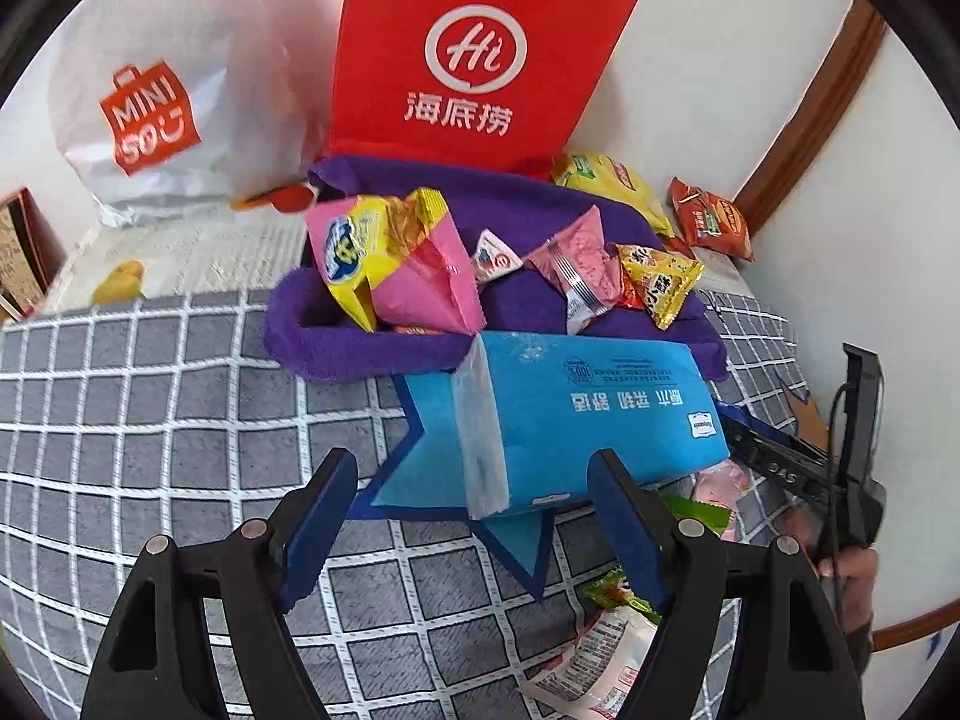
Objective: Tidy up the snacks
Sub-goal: 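Grasp the blue wrapped snack pack with the right tool, then grasp the white printed wrapper packet with the left tool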
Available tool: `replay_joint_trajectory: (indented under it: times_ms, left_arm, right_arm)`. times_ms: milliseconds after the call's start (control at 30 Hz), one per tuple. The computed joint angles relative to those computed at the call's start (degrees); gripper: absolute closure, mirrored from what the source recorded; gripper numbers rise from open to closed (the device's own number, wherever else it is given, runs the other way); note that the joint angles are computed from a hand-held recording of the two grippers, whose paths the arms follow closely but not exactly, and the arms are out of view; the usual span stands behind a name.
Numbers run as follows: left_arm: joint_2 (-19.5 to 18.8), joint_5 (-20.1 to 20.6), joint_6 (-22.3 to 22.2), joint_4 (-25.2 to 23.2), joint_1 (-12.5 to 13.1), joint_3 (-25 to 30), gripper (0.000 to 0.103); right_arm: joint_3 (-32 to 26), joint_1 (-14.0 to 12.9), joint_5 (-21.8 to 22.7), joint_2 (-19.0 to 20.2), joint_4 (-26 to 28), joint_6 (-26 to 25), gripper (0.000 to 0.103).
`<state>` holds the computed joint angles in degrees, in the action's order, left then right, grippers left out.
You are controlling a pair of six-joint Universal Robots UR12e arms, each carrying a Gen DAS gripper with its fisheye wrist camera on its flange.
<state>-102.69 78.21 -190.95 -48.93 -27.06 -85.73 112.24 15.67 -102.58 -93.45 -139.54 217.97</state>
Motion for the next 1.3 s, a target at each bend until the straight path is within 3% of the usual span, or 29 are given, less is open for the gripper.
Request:
replay_joint_trajectory:
  times_ms: [100, 200, 367, 567, 833, 967, 1133, 1300]
  left_arm:
    - [-0.05, -1.03, -0.06, -0.58, 0.21, -0.12, 0.026]
    - [0.14, -1.09, 0.01, -0.72, 0.1, -0.48, 0.026]
    - [0.7, -1.16, 0.6, -1.4, -0.08, -1.05, 0.026]
    - [2.01, -0.9, 4.4, -2.65, -1.31, -2.36, 0.026]
    - [2.23, -1.72, 10.01, -6.49, -3.98, -3.52, 0.026]
    - [1.93, -4.41, 11.83, -8.66, -4.6, -3.61, 0.025]
    - [1.63, -0.93, 13.05, -9.46, -5.96, -3.83, 0.025]
    - [2.03, 1.89, 13.55, -7.87, -6.9, -4.61, 0.027]
  right_arm:
    - [-0.76, 0.7, -2.31, 0.9, 0.81, -1.36, 0.04]
    - [-1.62, 2.02, -6.23, 1.91, 2.1, -3.97, 0.05]
    - [-0.63, 1.35, -4.09, 0.53, 1.34, -3.63, 0.058]
    - [0.2, 1.97, -4.6, -1.91, -1.08, -1.18, 0.059]
    - [0.06, 6.08, -8.71, -4.83, -0.44, -0.48, 0.058]
    - [0.64, 7.5, -8.88, -6.51, 0.27, 1.13, 0.058]
    - [1.2, 9.63, -12.17, -8.16, 2.53, 2.12, 0.058]
    - [2.07, 10.0, -12.26, -9.39, 3.28, 3.72, 0.058]
